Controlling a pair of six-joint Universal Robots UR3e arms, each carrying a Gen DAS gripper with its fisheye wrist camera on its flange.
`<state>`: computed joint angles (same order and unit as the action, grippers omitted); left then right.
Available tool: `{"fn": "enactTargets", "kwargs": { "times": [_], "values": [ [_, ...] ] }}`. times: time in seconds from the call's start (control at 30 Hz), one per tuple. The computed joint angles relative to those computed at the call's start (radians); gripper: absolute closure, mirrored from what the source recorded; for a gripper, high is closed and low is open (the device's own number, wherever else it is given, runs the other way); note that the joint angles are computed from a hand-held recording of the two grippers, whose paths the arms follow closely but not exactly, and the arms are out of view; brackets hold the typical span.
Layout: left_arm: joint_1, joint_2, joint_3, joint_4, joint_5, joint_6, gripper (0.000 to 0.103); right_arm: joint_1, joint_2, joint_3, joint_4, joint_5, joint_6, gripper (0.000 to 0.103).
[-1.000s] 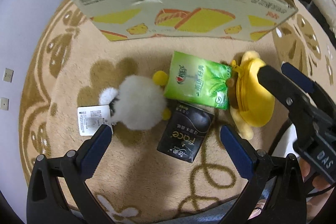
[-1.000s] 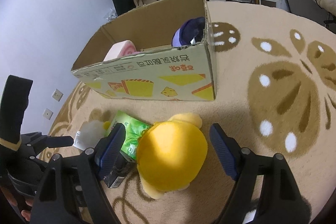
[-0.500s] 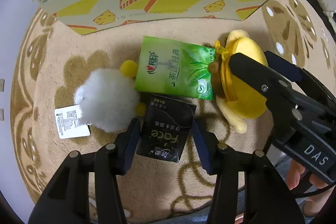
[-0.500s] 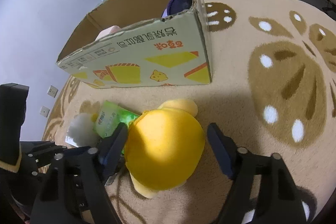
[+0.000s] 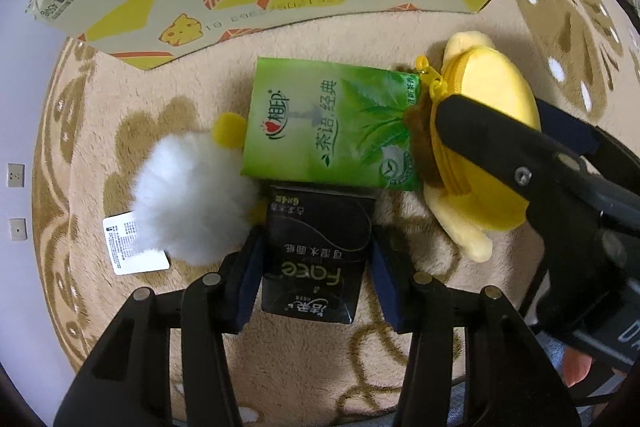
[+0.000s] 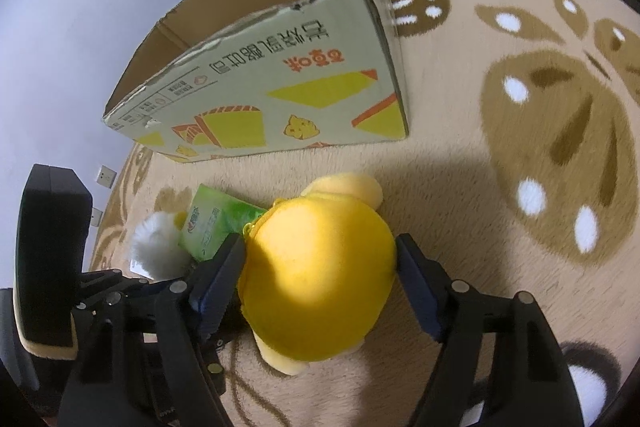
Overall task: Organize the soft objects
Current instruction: 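Grasp and lift the black tissue pack with the left gripper while the right gripper lifts the yellow plush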
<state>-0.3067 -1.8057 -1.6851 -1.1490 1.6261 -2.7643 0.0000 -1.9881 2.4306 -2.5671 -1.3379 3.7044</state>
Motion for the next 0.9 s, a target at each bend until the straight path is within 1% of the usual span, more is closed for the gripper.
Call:
{"fn": "enactTargets", "kwargs": {
  "times": [0.07, 0.2, 0.27, 0.3, 0.37, 0.43, 0.5, 0.6, 0.67, 0.73, 0.87, 0.9],
  "values": [
    [-0.008, 0.007, -0.009, 0.011, 0.001, -0.012, 0.055, -0.02, -0.026, 0.015, 0.015, 0.021, -0.01, 0.019],
    [-0.01, 0.019, -0.013, 0.025, -0.005, -0.027, 0.056, 0.011, -0.007, 0.002, 0.014, -0.008, -0.013, 0.019],
    [0.003, 0.038, -0.035, 0.04, -0.008, -0.019, 0.056, 0.022, 0.002, -0.003, 0.016, -0.016, -0.012, 0.019],
    [0.028, 0.049, -0.046, 0.048, -0.014, 0.003, 0.056, 0.025, 0.005, -0.006, 0.021, -0.016, -0.012, 0.02],
    [0.036, 0.069, -0.054, 0.052, -0.023, 0.004, 0.056, 0.037, -0.001, -0.016, 0.036, -0.032, -0.011, 0.028],
    [0.046, 0.094, -0.071, 0.066, -0.034, 0.005, 0.056, 0.069, 0.006, -0.037, 0.045, -0.075, -0.001, 0.033],
    [0.082, 0.138, -0.092, 0.066, -0.054, 0.035, 0.056, 0.085, 0.01, -0.048, 0.047, -0.094, 0.007, 0.042],
    [0.109, 0.201, -0.13, 0.078, -0.076, 0.047, 0.056, 0.085, -0.02, -0.053, 0.074, -0.1, 0.002, 0.047],
    [0.107, 0.227, -0.126, 0.076, -0.084, 0.032, 0.056, 0.099, -0.026, -0.065, 0.087, -0.116, 0.002, 0.05],
    [0.122, 0.263, -0.143, 0.091, -0.094, 0.031, 0.056, 0.131, -0.017, -0.088, 0.085, -0.153, 0.007, 0.051],
    [0.183, 0.372, -0.167, 0.05, -0.142, 0.063, 0.056, 0.173, -0.016, -0.12, 0.089, -0.193, 0.015, 0.052],
    [0.184, 0.379, -0.15, 0.041, -0.144, 0.055, 0.056, 0.179, -0.018, -0.124, 0.092, -0.2, 0.016, 0.052]
  ]
}}
